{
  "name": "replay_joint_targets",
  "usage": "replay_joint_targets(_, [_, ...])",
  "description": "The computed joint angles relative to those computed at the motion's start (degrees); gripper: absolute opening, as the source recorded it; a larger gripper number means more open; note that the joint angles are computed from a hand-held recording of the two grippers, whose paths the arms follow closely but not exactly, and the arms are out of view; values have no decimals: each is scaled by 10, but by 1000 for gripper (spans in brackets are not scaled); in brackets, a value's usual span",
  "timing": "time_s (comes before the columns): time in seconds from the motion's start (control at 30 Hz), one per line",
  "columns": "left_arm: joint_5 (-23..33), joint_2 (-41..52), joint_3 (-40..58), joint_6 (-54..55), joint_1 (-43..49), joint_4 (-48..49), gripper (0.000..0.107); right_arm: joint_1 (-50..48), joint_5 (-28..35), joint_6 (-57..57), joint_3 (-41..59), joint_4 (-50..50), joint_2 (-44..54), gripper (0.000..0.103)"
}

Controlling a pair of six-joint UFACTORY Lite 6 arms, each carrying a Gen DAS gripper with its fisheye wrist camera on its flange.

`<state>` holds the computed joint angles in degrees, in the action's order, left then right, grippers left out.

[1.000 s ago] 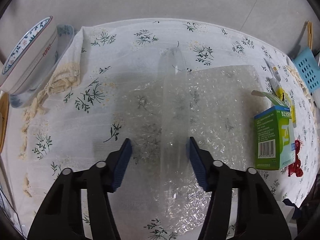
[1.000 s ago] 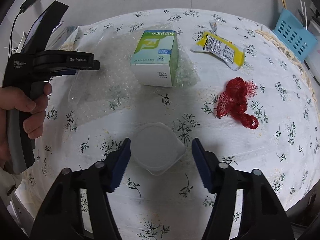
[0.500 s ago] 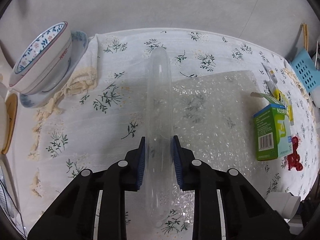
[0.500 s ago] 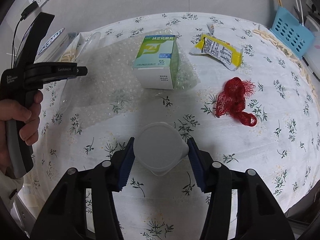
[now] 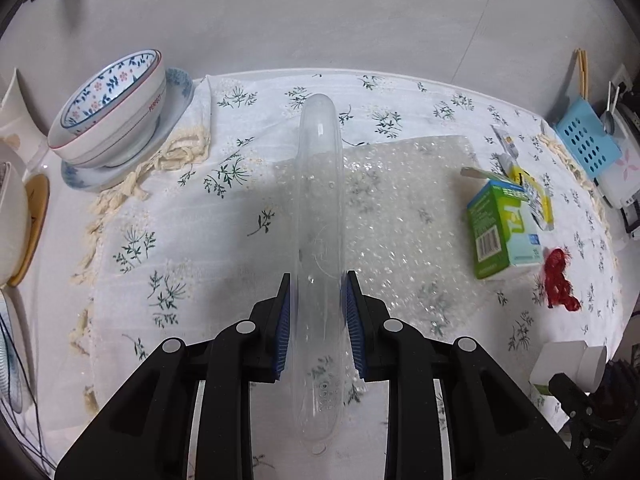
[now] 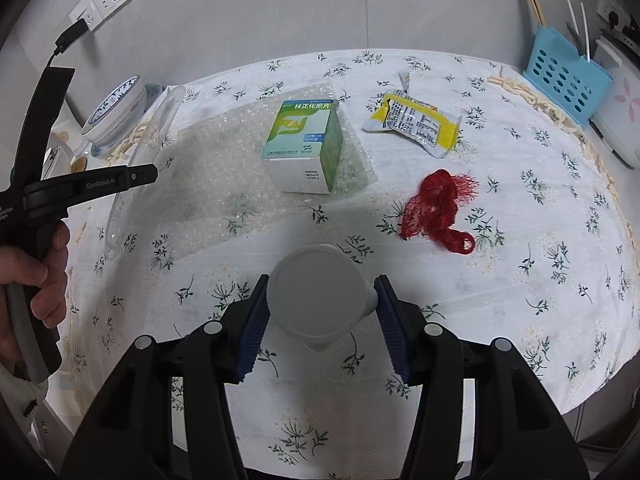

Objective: Collect trash
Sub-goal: 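Lift and carry plastic tube and pill bottle down over the trash bin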

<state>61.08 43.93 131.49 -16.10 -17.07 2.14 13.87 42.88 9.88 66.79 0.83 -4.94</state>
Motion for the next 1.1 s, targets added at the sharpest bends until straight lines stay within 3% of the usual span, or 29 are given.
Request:
replay_joint_targets(0.5, [-94, -241, -301, -107, -100, 47, 24, -52, 49, -50, -91, 11, -162, 50])
replay_joint_targets(0.83, [-100, -360, -429, -205, -196, 87, 24, -139, 114, -140, -137, 67, -284, 50])
replay_joint_targets(1.1, [-89, -425, -508, -350, -311, 146, 24, -226, 177, -257, -182, 118, -368, 50])
